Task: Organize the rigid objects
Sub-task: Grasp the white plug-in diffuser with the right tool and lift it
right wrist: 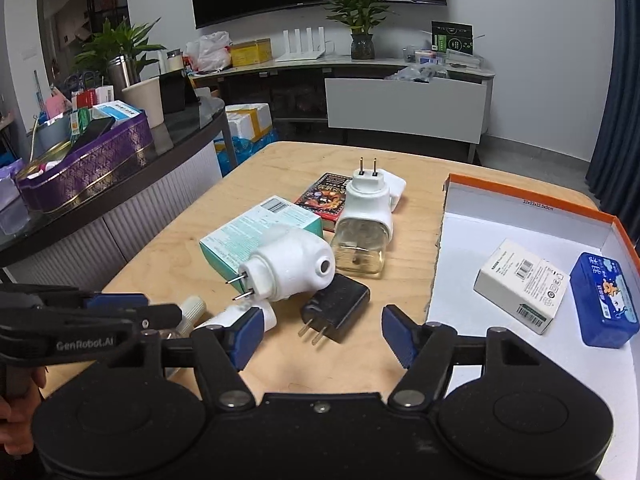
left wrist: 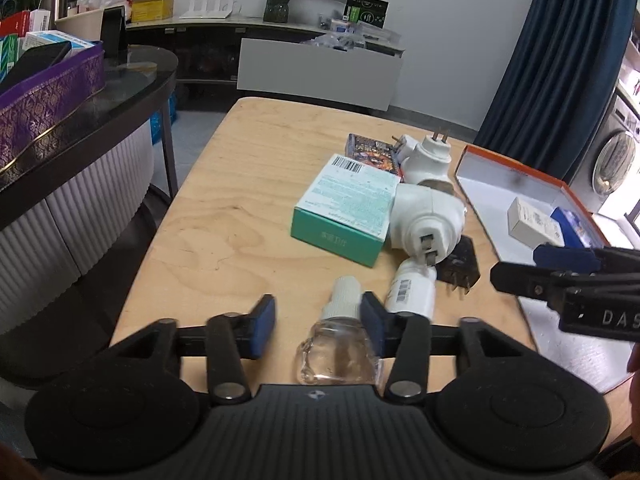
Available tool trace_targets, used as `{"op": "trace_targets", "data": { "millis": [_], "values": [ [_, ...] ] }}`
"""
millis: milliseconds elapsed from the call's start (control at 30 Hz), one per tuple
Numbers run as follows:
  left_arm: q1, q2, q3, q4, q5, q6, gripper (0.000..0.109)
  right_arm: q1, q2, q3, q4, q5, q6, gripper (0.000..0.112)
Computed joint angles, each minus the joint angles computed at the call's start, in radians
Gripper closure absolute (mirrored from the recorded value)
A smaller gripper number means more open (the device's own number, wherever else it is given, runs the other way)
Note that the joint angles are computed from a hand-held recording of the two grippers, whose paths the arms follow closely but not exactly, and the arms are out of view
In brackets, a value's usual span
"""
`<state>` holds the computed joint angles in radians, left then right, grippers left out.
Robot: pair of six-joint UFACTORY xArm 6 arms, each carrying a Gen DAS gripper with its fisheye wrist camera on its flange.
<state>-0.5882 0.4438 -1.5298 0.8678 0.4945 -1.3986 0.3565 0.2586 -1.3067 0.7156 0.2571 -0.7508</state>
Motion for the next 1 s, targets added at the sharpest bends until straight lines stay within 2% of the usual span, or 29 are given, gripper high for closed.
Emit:
{"op": "trace_targets", "data": {
  "millis": [33,100,167,233,300,400,433,467,533,633,767,867,933,1000],
  "values": [
    [0.003,-0.011,0.019,0.023,-0.022,-0.014,0.049,0.000,0.000,0.002,-0.005,0.000,0.007,0.033],
    [0.007,-0.037,0.060,0.060,-0.055,-0.057,0.046,0.000,-0.004,0.007,0.014,-0.004,-0.004,0.033],
    [0.009,-0.067,0.103,0.113,-0.091,-0.129,0.031,0.000,-0.009,0.012,0.034,-0.008,-0.010,0.033],
    [0.008,-0.078,0.128,0.149,-0.134,-0.153,0.027,-0.002,-0.013,0.013,0.058,-0.004,-0.021,0.033],
    [-0.015,-0.044,0.087,0.099,-0.077,-0.067,0.027,0.000,-0.012,0.011,0.059,-0.007,-0.010,0.033],
    [-0.027,0.010,0.030,0.059,-0.039,0.004,0.032,0.003,-0.003,-0.001,0.057,-0.003,0.011,0.033],
    [-0.029,0.027,0.009,0.055,-0.024,0.022,0.039,0.003,-0.002,-0.002,0.053,-0.002,0.014,0.033],
    [-0.031,0.040,-0.009,0.077,-0.007,0.024,0.052,0.003,0.001,-0.005,0.045,-0.001,0.019,0.033],
    [-0.026,0.052,-0.028,0.069,-0.007,0.053,0.059,0.002,0.010,-0.012,0.008,-0.006,0.062,0.033],
    [-0.022,0.044,-0.015,0.085,-0.024,0.022,0.059,0.000,0.031,-0.038,-0.006,0.007,0.105,0.032],
    [-0.015,0.008,0.025,0.112,-0.045,-0.033,0.059,0.016,0.067,-0.081,-0.034,0.003,0.126,0.025],
    [-0.012,-0.014,0.046,0.131,-0.041,-0.069,0.059,0.031,0.110,-0.135,-0.032,0.014,0.105,0.022],
    [-0.010,-0.025,0.058,0.142,-0.042,-0.090,0.059,0.037,0.148,-0.185,-0.089,0.037,0.136,0.022],
    [-0.007,-0.033,0.066,0.150,-0.045,-0.107,0.059,0.038,0.195,-0.240,-0.249,0.056,0.262,0.021]
  ]
}}
